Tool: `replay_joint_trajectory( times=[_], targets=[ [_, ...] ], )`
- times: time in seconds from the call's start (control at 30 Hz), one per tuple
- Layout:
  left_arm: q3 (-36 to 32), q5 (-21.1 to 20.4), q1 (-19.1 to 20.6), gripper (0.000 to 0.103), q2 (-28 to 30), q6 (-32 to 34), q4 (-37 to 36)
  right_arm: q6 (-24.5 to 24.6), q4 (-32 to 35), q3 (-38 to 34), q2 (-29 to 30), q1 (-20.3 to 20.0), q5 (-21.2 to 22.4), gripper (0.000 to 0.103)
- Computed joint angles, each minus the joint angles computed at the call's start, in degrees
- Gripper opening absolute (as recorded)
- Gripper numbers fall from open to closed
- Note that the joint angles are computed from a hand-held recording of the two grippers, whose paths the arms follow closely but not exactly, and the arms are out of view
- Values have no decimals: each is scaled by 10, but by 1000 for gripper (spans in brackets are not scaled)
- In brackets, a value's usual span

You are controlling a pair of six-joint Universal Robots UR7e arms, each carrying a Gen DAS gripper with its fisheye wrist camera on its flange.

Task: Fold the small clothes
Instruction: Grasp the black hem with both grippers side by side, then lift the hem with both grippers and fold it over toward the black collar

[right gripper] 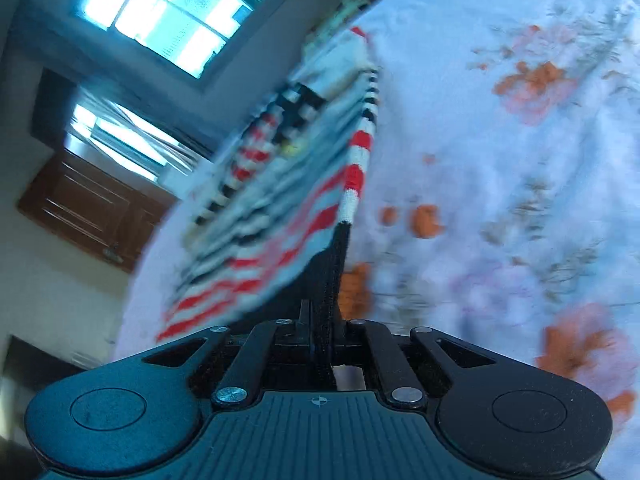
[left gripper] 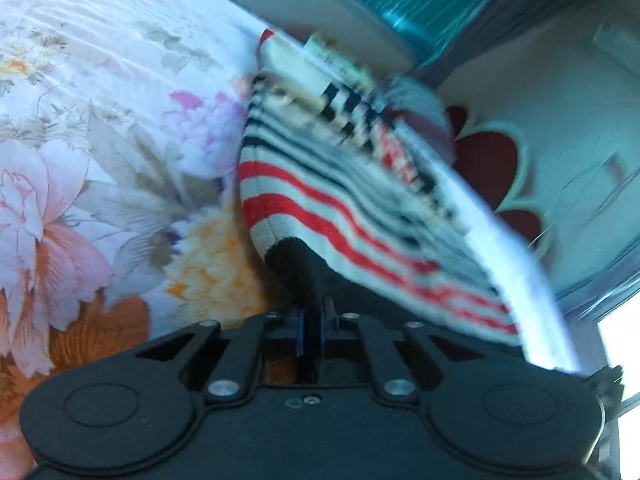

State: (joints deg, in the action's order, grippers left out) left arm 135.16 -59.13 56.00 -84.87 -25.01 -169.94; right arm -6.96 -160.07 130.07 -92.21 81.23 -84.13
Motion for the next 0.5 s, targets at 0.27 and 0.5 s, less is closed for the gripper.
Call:
replay_joint_trajectory(
  times=[0.27, 0.5],
  targets=[
    [-4, -14, 12, 6, 10, -20, -19, 18, 11, -10, 14, -2, 3, 4],
    [-23, -19, 3, 6, 13, -29, -49, 28, 10, -49, 13, 19, 41, 4]
  ],
)
